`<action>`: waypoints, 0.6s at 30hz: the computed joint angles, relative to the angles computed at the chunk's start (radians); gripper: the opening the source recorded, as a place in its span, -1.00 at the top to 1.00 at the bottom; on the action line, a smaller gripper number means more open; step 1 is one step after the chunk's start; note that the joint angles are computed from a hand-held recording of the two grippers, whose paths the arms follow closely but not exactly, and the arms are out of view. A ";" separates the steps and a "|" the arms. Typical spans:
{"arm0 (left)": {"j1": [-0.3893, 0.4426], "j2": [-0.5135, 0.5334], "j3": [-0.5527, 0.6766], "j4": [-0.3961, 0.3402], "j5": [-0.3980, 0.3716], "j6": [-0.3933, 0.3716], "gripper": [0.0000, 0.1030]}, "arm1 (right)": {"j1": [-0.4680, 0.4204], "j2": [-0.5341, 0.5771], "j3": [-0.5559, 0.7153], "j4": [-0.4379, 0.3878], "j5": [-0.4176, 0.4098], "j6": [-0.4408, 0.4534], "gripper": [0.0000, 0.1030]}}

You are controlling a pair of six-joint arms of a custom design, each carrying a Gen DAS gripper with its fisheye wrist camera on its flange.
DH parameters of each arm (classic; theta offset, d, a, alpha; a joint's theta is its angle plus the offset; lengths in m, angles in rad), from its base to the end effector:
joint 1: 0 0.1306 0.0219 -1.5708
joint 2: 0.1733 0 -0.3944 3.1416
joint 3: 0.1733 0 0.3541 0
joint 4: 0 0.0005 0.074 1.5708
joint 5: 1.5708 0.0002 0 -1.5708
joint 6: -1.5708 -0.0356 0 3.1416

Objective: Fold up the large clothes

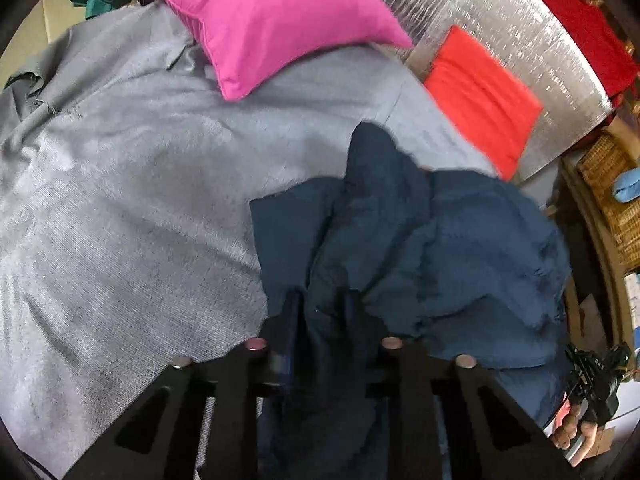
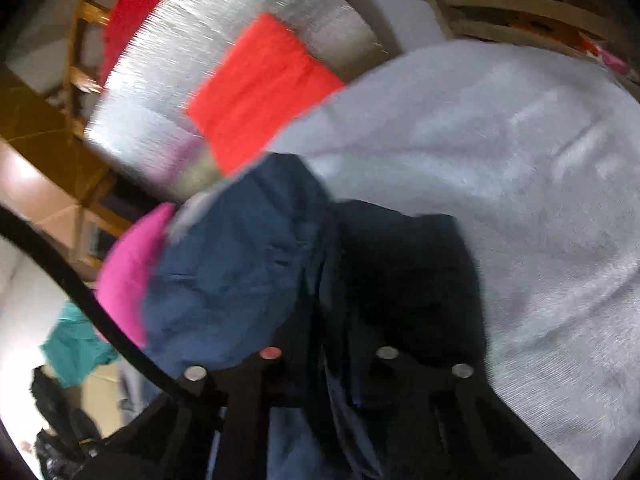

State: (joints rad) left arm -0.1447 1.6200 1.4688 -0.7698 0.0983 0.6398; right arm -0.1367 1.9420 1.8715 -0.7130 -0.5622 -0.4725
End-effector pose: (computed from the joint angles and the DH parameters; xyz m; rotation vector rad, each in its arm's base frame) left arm 0.5190 -0.0797 0.3747 -0.5820 2.4748 -0.4429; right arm 0.6495 -0.0707 0.3694 0.4325 2.3080 0.8255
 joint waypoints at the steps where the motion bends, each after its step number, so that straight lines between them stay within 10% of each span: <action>1: 0.003 -0.019 -0.015 0.022 0.006 0.001 0.68 | -0.001 -0.024 -0.029 0.046 -0.029 -0.009 0.73; 4: 0.010 -0.054 -0.047 0.060 0.011 0.001 0.74 | 0.009 -0.070 -0.077 0.096 -0.006 0.018 0.73; 12: 0.020 -0.008 -0.025 -0.005 0.047 0.022 0.56 | 0.012 -0.025 -0.026 -0.073 0.155 0.013 0.45; 15: 0.016 -0.016 0.000 -0.040 0.008 0.019 0.29 | 0.013 -0.099 -0.100 0.024 0.219 0.028 0.02; 18: -0.005 -0.048 -0.002 -0.024 -0.099 -0.004 0.16 | 0.027 -0.159 -0.167 0.136 0.261 0.068 0.01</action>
State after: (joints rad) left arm -0.1496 1.5720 1.4664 -0.7939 -0.0003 0.6353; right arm -0.1100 1.7829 1.7047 -0.5774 -0.3011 -0.4048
